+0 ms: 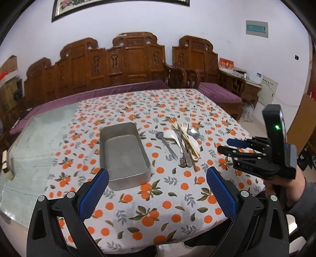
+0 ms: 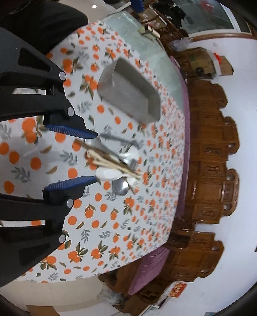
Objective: Organize utensils
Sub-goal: 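Reach the right tool into the utensil pile and grasp a wooden chopstick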
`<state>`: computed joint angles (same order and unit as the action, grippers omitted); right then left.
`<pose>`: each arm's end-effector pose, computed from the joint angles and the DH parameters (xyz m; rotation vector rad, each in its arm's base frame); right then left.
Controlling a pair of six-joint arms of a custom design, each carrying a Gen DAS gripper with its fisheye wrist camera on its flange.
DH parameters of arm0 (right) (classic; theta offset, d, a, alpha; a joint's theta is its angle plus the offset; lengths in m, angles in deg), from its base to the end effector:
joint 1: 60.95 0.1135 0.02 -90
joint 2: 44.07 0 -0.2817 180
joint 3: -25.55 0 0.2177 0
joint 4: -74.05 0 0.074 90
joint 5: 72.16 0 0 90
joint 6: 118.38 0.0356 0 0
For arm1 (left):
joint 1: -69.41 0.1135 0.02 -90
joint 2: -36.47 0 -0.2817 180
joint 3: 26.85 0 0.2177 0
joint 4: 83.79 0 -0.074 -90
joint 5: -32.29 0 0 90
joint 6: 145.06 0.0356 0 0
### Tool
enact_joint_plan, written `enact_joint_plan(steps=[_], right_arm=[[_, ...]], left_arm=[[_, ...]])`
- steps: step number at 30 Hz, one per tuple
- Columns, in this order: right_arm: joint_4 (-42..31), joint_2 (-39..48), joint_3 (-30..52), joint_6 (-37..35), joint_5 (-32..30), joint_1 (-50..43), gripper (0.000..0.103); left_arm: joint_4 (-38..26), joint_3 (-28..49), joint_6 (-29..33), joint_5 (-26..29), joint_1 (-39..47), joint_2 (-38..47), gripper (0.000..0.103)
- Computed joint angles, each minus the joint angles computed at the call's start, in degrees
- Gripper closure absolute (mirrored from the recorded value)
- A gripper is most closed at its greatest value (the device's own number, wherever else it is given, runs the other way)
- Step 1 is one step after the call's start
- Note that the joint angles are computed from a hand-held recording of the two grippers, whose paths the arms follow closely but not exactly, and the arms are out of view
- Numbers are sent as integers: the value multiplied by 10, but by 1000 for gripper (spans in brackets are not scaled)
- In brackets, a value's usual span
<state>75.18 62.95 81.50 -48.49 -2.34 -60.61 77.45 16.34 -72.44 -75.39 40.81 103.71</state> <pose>0.3083 0.0141 0.1313 -0.5754 2.3187 0.2687 0.1711 -0.0810 0.2112 0.0685 2.2748 -0.0623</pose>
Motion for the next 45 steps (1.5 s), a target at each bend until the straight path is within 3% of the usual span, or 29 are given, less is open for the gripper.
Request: enact_joint_plan(steps=[3,6,10,18,26,27,29,37,45], right_arm=[[-11,45,33,-1,-20,-13,62],[-26,87,66,0,-37,-24,66],[-50,121,106,12,-70,-34,74],[-91,188,191,48,-120,-5,78],[-93,239,241,69,-28,40,81],[-91,243,244,69,-28,39,82],[-93,249,252,70,-28,35,94],[-76,225,241,96,-62,18,98],[-100,228,274,97,-110,-24,102]], left_arm=[[50,4,13,24,18,63,8],[89,22,22,49,32,123,20],[123,57,36,70,37,198,22],[154,107,35,95,55,305,25],[175,103,38,109,79,336,26],[178,99,38,113,82,335,26],[185,92,35,115,83,333,26],[184,107,40,113,83,362,26],[159,176,50,106,68,422,26]])
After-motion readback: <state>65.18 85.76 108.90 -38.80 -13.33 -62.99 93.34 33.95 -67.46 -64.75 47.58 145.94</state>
